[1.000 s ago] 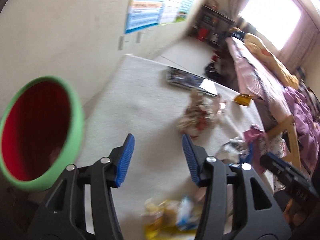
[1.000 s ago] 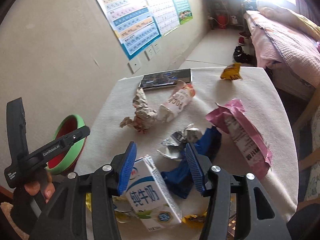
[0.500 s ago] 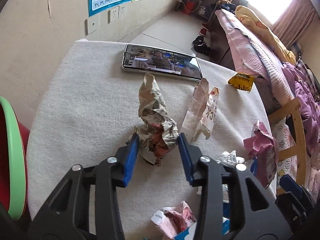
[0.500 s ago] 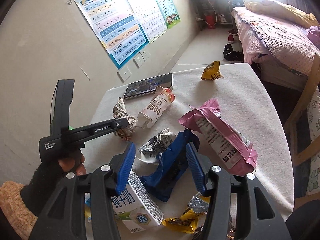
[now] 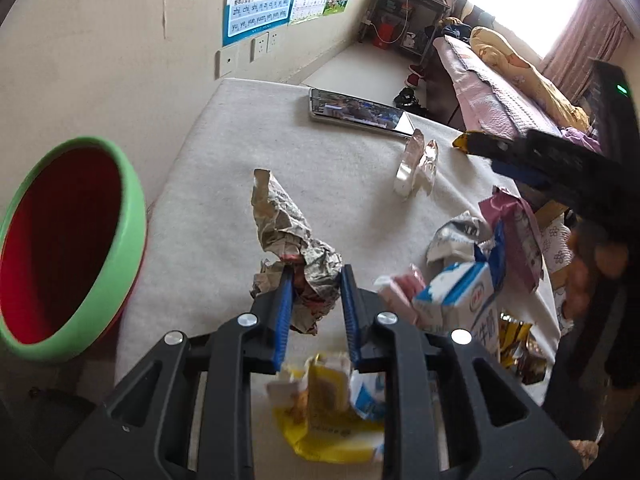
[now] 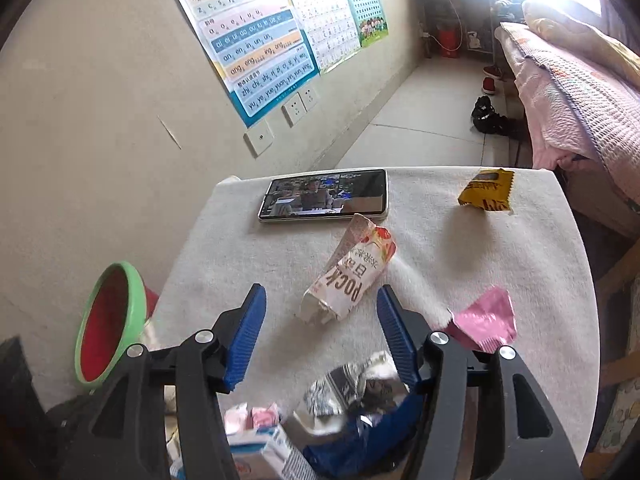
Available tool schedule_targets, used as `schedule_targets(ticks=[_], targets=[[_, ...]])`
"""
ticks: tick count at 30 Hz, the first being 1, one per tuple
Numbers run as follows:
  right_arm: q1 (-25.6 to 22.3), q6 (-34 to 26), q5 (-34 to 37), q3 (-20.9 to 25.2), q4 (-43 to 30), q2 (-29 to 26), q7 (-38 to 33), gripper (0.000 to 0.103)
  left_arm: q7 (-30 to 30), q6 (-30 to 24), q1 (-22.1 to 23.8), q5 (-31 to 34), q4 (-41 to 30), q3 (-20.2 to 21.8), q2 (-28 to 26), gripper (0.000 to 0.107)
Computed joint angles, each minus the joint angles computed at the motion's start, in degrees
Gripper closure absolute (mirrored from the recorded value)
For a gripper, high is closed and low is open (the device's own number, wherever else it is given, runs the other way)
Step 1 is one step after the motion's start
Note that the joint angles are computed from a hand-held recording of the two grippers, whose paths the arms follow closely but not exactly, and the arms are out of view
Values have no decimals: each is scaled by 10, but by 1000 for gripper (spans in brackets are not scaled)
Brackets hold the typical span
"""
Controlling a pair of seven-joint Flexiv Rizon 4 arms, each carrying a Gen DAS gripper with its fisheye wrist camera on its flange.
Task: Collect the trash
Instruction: 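Grasp the crumpled paper wrapper with the left tool while the right grasps the white wrapper, then carry both wrappers over the red bucket and open both tools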
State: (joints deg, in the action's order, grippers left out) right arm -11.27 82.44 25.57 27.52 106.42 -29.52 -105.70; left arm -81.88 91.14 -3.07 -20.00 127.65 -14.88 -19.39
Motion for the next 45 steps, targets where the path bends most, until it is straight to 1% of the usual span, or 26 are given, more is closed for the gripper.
schedule_targets(ticks=[2,4,5,7,9,10,11,13,15,16,17,20,24,26,28,31,35,40,45], targets=[[47,-19,-36,-51,-23,-21,46,47,-9,11,-1,-1,26,3,19,84],[90,-35,-74,-99,-41,-41,98,47,-20,22,-13,7,44,19,33,84],[103,-43,-90,-114,-48,-49,119,47,-24,26,-17,12,49,24,38,84],[112,-70,-113,-127,-67,-67,155,47,-30,31,-24,22,52,34,45,84],[110,-93,-123,-129,-81,-79,179,49,-37,38,-33,33,50,48,45,84],[108,-97,-128,-128,-83,-82,185,59,-40,43,-33,36,50,49,46,84],[95,-103,-126,-114,-87,-84,176,71,-44,47,-30,38,52,46,47,84],[69,-104,-112,-83,-86,-82,144,78,-49,51,-23,41,54,41,47,84],[57,-89,-104,-67,-69,-69,114,79,-54,52,-17,44,54,39,45,84],[44,-87,-92,-51,-64,-62,95,79,-56,51,-13,45,54,36,44,84],[19,-86,-70,-24,-59,-56,67,79,-57,51,-10,46,54,33,43,84],[-37,-84,2,39,-40,-26,-14,79,-64,54,-10,51,56,36,46,84],[-99,-96,97,102,-12,23,-113,79,-75,58,-23,61,54,54,49,84],[-116,-100,139,119,7,53,-152,79,-79,60,-29,66,53,62,52,84],[-118,-100,170,121,25,80,-173,79,-83,62,-33,69,52,67,55,84],[-108,-90,203,115,55,116,-198,79,-94,65,-51,77,46,91,58,84],[-93,-95,247,107,77,149,-221,79,-104,67,-65,85,40,115,65,84],[-57,-98,274,90,94,175,-249,79,-117,67,-82,95,38,144,72,84],[-17,-98,291,68,97,195,-267,79,-125,63,-78,99,41,151,78,84]])
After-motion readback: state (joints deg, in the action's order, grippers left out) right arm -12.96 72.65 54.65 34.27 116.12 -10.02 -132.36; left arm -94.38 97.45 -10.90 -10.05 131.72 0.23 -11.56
